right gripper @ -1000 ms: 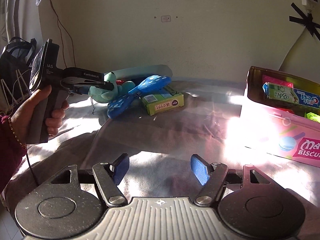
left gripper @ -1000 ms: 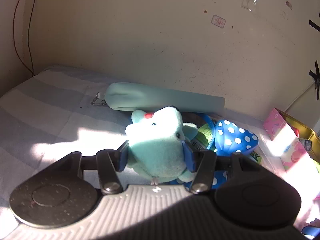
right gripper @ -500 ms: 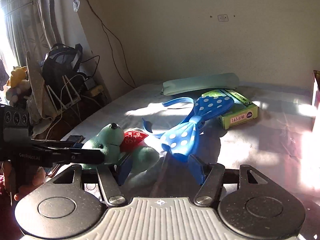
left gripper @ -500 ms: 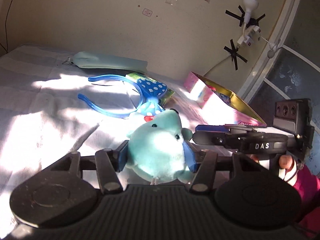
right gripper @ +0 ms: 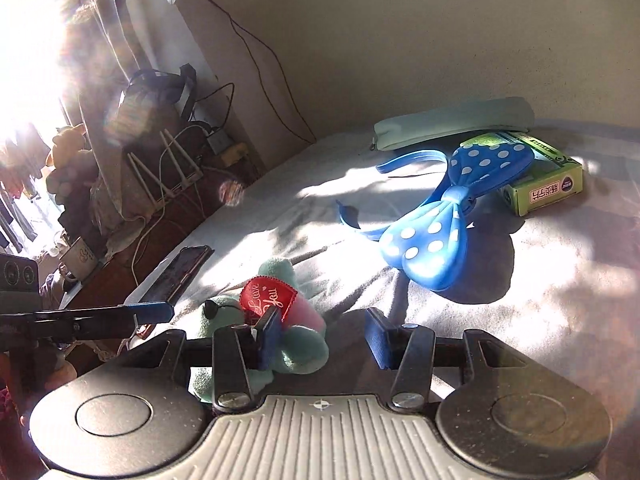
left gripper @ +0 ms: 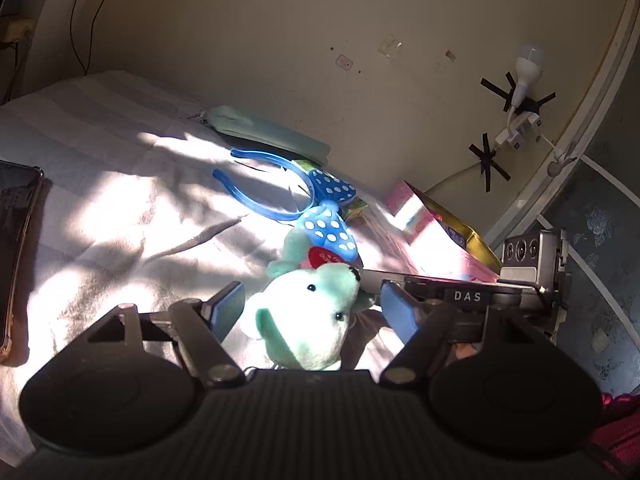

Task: Organize objects
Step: 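Grasp the teal plush bear with the left tool while the right tool grips it, carry toward tin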

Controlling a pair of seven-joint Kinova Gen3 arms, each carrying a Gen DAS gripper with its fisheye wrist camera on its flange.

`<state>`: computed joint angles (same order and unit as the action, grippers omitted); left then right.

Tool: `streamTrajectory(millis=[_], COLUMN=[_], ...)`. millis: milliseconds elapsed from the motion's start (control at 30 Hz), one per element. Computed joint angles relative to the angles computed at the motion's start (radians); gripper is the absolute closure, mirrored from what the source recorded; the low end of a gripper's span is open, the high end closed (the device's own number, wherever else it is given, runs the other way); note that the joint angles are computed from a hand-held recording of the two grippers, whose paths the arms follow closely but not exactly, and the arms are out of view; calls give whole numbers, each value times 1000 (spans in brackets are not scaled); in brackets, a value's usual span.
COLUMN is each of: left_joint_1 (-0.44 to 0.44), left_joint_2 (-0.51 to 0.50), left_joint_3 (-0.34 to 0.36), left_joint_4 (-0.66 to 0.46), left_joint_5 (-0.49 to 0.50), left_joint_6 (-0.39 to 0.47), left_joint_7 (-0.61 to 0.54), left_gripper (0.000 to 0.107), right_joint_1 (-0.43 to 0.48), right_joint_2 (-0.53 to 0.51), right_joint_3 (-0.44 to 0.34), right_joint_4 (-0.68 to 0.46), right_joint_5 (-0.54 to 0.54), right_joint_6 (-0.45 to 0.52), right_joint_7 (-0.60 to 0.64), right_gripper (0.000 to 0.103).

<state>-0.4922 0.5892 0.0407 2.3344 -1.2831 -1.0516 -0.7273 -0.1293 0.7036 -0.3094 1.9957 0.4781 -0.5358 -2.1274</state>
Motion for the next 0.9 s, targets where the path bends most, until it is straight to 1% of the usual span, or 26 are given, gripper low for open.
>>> streamTrajectory(millis=[67,133,167,200,233,267,300,367,400,433,500,600,633,700,733,767,833,900], left_joint_1=[7,30,46,57,70,83,77,41,48,69,114,219,266,358,388,426,500,553], left_joint_2=[11,20,25,35,39,35,34,28,15,-5,-27,-38,-36,-21,-9,2,30,74], left_joint_3=[5,8,12,16,19,16,21,57,57,59,72,100,93,107,119,149,171,228], left_joint_4=[1,0,-7,-15,-15,-18,-20,-37,-42,-49,-83,-174,-211,-304,-350,-396,-489,-582], left_joint_5=[-5,20,35,48,77,92,90,48,40,48,46,40,27,3,-22,-31,-66,-85], left_joint_6=[7,32,58,76,95,115,121,115,112,119,142,206,217,263,285,322,373,454], left_joint_7=[13,5,12,11,1,1,7,44,47,38,45,82,107,141,150,176,219,226], left_gripper=[31,32,34,38,49,58,58,66,67,67,67,67,67,67,67,67,67,67], right_joint_1=[19,52,82,108,120,116,98,24,-10,-24,-23,-32,-30,-19,-7,9,38,71], right_joint_2=[11,27,42,55,66,68,59,18,-2,-14,-36,-76,-89,-115,-124,-134,-152,-162], right_joint_3=[-21,-55,-89,-122,-137,-133,-111,-25,17,40,67,123,139,177,190,207,236,269], right_joint_4=[-11,-29,-40,-48,-49,-42,-29,13,38,62,112,202,231,292,320,351,394,416], right_joint_5=[36,102,142,171,183,179,158,81,40,4,-55,-177,-211,-289,-313,-341,-381,-412], right_joint_6=[12,33,48,62,60,42,19,-37,-70,-106,-178,-290,-322,-387,-418,-452,-495,-516], right_joint_7=[-18,-66,-92,-105,-109,-108,-91,-35,0,24,50,105,119,143,147,151,160,175], right_gripper=[61,61,64,68,80,84,86,87,87,87,87,87,87,87,87,87,87,87])
